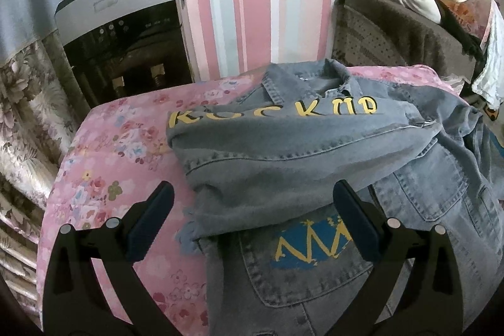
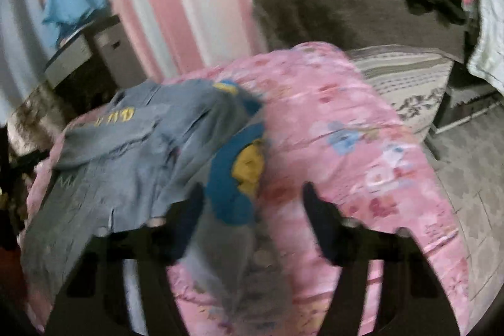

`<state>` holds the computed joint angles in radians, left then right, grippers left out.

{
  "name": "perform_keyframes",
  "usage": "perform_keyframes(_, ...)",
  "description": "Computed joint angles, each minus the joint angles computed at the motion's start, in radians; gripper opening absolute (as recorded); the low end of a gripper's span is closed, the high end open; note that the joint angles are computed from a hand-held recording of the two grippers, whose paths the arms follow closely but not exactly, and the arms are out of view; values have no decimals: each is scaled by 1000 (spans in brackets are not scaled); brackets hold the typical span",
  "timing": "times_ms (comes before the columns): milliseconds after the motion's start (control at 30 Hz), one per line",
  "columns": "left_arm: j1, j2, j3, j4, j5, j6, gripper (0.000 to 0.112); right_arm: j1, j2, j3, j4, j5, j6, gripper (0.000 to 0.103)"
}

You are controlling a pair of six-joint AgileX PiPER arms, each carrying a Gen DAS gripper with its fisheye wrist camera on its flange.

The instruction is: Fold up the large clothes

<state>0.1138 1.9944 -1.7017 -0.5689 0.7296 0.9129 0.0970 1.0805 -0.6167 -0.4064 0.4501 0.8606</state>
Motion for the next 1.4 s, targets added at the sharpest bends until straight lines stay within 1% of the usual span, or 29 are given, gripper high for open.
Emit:
perform_keyframes(33, 1, 1, -1, 0, 3, -2, 100, -3, 21, -4, 45, -13, -46, 30)
perform_keyframes(67, 0, 2, -1, 0, 3, -4, 100, 5, 47, -10, 51, -16, -51, 25)
perform_keyframes(133, -1, -2, 7, -3, -2, -1, 100, 28, 72, -19, -12, -11, 13, 14)
perform_keyframes(167, 0, -2, 6, -3, -2, 1, 100, 26, 85, -29, -34, -14, 30, 11)
perform_keyframes(200, -1, -2, 6, -2, -3, 0, 100, 31, 97, -45, -97, 4, 81, 8)
perform_keyframes(233, -2, -5, 12, -1, -12, 5, 100, 38, 107, -61, -169, 31, 137, 6)
perform_keyframes(267, -4, -7, 16, 2, -18, 7, 100, 41, 130, -96, -255, 86, 193, 6)
perform_keyframes(300, -5, -9, 18, 6, -27, 6, 100, 30, 151, -123, -302, 118, 212, 6)
perform_keyframes(367, -6, -10, 17, 9, -39, 5, 100, -11, 191, -189, -374, 174, 209, 5)
perform_keyframes(433, -3, -4, 2, 7, -39, 5, 100, -68, 276, -299, -436, 239, 164, 5)
perform_keyframes(467, -2, 5, -17, 10, -35, -3, 100, -91, 305, -338, -454, 251, 144, 5)
perform_keyframes(533, -2, 27, -58, 29, -28, -36, 100, -180, 407, -479, -406, 248, 24, 5)
perform_keyframes(633, 6, 78, -150, 48, 22, -104, 100, -248, 542, -646, -365, 262, -81, 5)
perform_keyframes(667, 8, 86, -163, 48, 27, -112, 100, -279, 607, -724, -310, 273, -146, 5)
perform_keyframes(733, 9, 97, -175, 52, 27, -122, 100, -336, 696, -821, -159, 269, -281, 10)
perform_keyframes(767, 8, 104, -182, 61, 28, -130, 100, -348, 741, -866, -137, 290, -296, 18)
perform_keyframes(800, 7, 109, -186, 68, 27, -134, 100, -352, 757, -870, -139, 289, -285, 24)
perform_keyframes(833, 6, 112, -187, 74, 25, -134, 100, -362, 761, -868, -110, 275, -294, 26)
perform_keyframes(867, 4, 115, -187, 80, 20, -129, 100, -380, 745, -844, -62, 239, -307, 28)
perform_keyframes(900, 1, 115, -182, 86, 10, -125, 100, -394, 725, -816, -40, 204, -304, 32)
perform_keyframes(967, -5, 117, -175, 100, -12, -117, 100, -419, 664, -737, -27, 140, -263, 52)
perform_keyframes(1000, -6, 123, -183, 105, -12, -120, 100, -429, 641, -708, -30, 120, -242, 71)
perform_keyframes(1033, -7, 132, -196, 108, -5, -124, 100, -433, 608, -662, -48, 91, -209, 75)
perform_keyframes(1067, -6, 147, -218, 106, 10, -130, 100, -439, 573, -609, -72, 57, -175, 75)
perform_keyframes(1133, -6, 172, -257, 101, 35, -140, 100, -446, 540, -549, -133, 41, -99, 75)
perform_keyframes(1167, -7, 179, -268, 101, 40, -145, 100, -455, 518, -508, -153, 17, -65, 75)
perform_keyframes(1267, -13, 198, -299, 99, 65, -156, 100, -497, 467, -418, -118, -65, -49, 75)
perform_keyframes(1333, -19, 188, -278, 93, 52, -137, 100, -513, 440, -371, -163, -108, 19, 77)
perform_keyframes(1400, -26, 173, -246, 92, 29, -114, 100, -526, 452, -369, -126, -97, -2, 78)
